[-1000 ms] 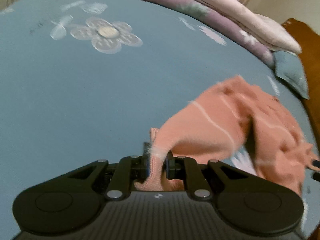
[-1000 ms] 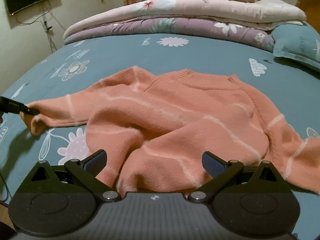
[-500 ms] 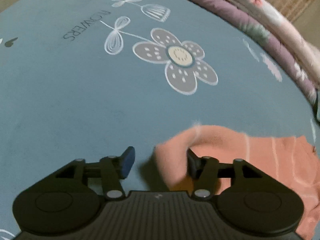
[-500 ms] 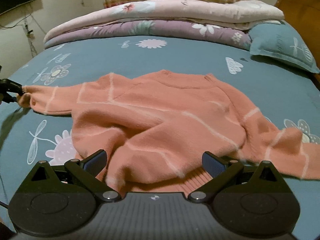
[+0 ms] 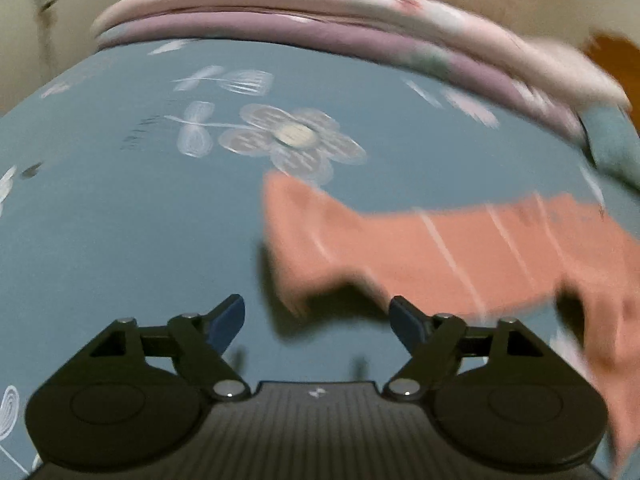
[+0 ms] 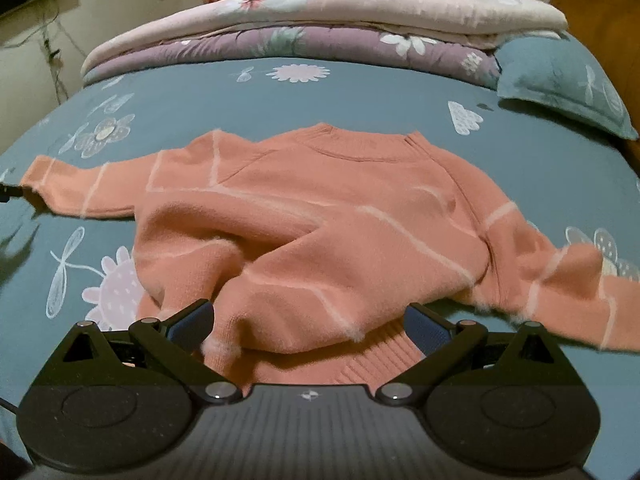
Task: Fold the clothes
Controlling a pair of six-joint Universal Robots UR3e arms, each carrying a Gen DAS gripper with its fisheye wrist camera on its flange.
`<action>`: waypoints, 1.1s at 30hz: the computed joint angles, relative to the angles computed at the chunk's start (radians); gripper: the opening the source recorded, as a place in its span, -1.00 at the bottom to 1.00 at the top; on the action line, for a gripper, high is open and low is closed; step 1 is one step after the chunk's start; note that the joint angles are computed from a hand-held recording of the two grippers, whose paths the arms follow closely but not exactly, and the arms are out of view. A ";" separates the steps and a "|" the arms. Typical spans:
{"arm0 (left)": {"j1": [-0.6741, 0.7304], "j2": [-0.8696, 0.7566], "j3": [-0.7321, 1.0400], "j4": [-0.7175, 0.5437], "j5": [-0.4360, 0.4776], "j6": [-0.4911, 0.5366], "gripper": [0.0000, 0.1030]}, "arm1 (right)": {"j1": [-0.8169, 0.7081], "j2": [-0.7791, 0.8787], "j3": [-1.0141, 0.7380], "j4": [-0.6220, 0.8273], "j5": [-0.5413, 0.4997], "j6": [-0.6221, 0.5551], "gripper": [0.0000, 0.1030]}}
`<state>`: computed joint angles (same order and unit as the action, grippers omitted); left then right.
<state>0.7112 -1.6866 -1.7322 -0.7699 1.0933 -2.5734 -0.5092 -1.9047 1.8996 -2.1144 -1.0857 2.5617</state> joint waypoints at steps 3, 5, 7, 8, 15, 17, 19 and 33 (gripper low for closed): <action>-0.090 -0.039 -0.090 0.216 0.146 -0.032 0.56 | 0.024 0.027 -0.017 -0.008 -0.014 0.013 1.00; -0.123 -0.104 -0.092 0.343 0.190 -0.119 0.55 | 0.041 0.037 -0.026 -0.014 -0.023 0.025 1.00; -0.147 -0.178 -0.057 0.426 0.230 -0.212 0.55 | 0.046 0.027 -0.025 -0.011 -0.021 0.019 1.00; -0.171 -0.210 -0.034 0.459 0.285 -0.246 0.55 | 0.048 0.018 -0.022 -0.010 -0.023 0.015 1.00; -0.178 -0.204 -0.050 0.602 0.498 -0.389 0.56 | -0.007 -0.051 0.021 0.014 -0.038 0.027 1.00; -0.138 -0.156 -0.068 0.567 0.501 -0.381 0.57 | -0.042 -0.069 0.036 0.032 -0.034 0.033 1.00; -0.112 -0.122 -0.080 0.537 0.511 -0.376 0.56 | -0.075 -0.084 0.051 0.051 -0.023 0.027 1.00; -0.270 0.223 -0.245 0.188 0.198 -0.289 0.56 | -0.275 -0.163 0.134 0.203 0.053 -0.166 1.00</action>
